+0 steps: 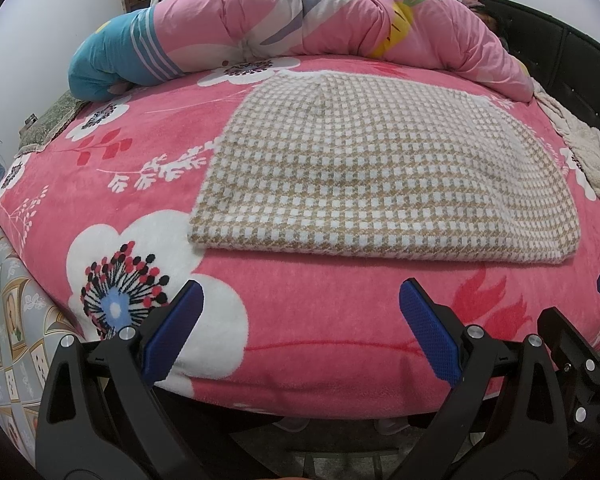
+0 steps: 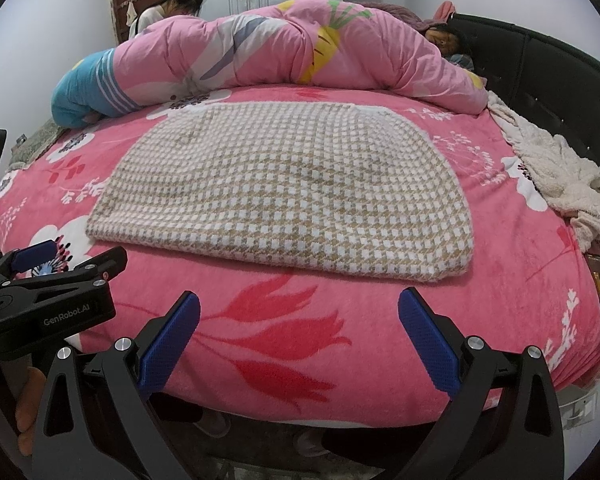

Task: Fold large clothes

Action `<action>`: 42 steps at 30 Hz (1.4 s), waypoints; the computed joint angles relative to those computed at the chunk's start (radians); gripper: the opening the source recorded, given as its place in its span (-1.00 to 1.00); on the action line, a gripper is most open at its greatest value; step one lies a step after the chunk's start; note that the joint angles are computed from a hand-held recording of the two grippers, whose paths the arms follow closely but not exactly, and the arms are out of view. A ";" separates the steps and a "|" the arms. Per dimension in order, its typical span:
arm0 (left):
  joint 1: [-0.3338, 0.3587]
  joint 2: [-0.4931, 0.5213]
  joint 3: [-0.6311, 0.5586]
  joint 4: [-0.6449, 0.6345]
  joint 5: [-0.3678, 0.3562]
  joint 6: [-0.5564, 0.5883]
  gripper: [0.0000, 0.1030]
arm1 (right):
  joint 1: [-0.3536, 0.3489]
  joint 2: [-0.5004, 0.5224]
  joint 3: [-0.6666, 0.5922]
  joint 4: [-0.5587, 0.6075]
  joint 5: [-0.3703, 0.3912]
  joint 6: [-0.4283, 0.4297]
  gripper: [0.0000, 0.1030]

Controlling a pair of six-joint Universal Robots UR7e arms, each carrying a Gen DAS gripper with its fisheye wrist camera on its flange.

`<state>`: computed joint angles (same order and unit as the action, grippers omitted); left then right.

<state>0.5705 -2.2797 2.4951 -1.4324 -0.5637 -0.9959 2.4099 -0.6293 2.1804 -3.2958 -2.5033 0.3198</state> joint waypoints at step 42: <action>-0.006 -0.005 -0.005 0.016 0.001 -0.013 0.84 | 0.000 0.002 0.000 -0.001 0.001 -0.004 0.87</action>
